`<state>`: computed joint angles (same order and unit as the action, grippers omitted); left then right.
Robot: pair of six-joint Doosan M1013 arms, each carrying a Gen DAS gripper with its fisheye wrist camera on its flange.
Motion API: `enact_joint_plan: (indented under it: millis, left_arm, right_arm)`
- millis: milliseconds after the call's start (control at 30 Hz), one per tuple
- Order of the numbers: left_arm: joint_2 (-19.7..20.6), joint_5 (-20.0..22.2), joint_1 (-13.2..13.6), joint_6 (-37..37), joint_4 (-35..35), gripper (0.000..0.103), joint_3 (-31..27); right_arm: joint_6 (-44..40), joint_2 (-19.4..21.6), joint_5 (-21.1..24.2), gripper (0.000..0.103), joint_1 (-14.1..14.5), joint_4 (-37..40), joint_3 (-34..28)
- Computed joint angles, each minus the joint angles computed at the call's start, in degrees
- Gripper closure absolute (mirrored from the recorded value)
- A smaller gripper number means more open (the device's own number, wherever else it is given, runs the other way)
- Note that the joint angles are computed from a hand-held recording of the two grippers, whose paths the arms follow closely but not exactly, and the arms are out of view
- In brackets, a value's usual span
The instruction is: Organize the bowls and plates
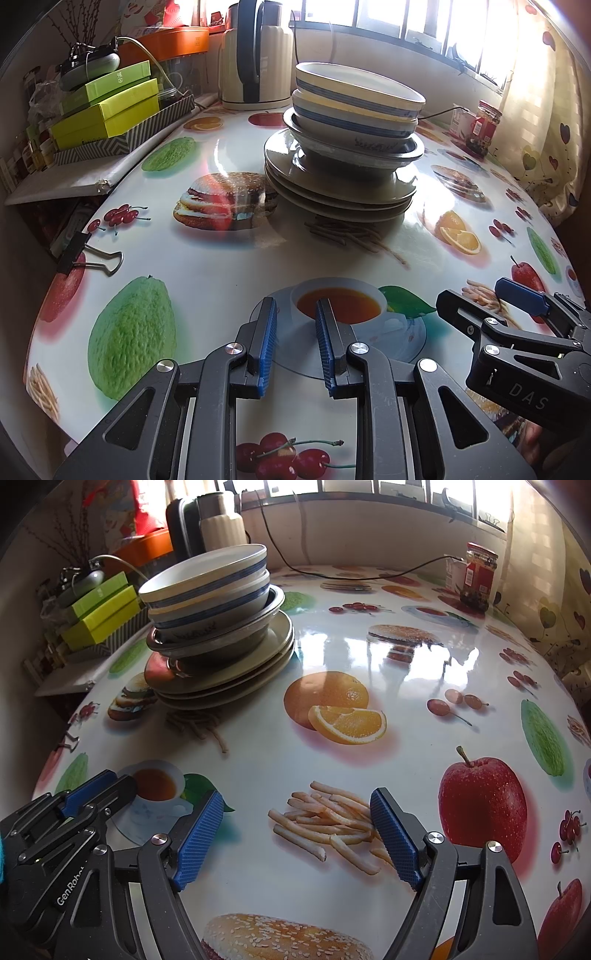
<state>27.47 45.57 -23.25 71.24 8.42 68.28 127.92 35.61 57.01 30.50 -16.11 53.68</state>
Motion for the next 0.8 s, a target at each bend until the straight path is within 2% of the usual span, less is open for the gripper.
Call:
enact_joint_plan:
  millis: [800]
  left_arm:
    - [-0.1,-0.3,0.2,0.3,-0.7,0.08,0.1]
  right_arm:
    - [0.1,0.0,0.0,0.02,0.0,-0.1,0.0]
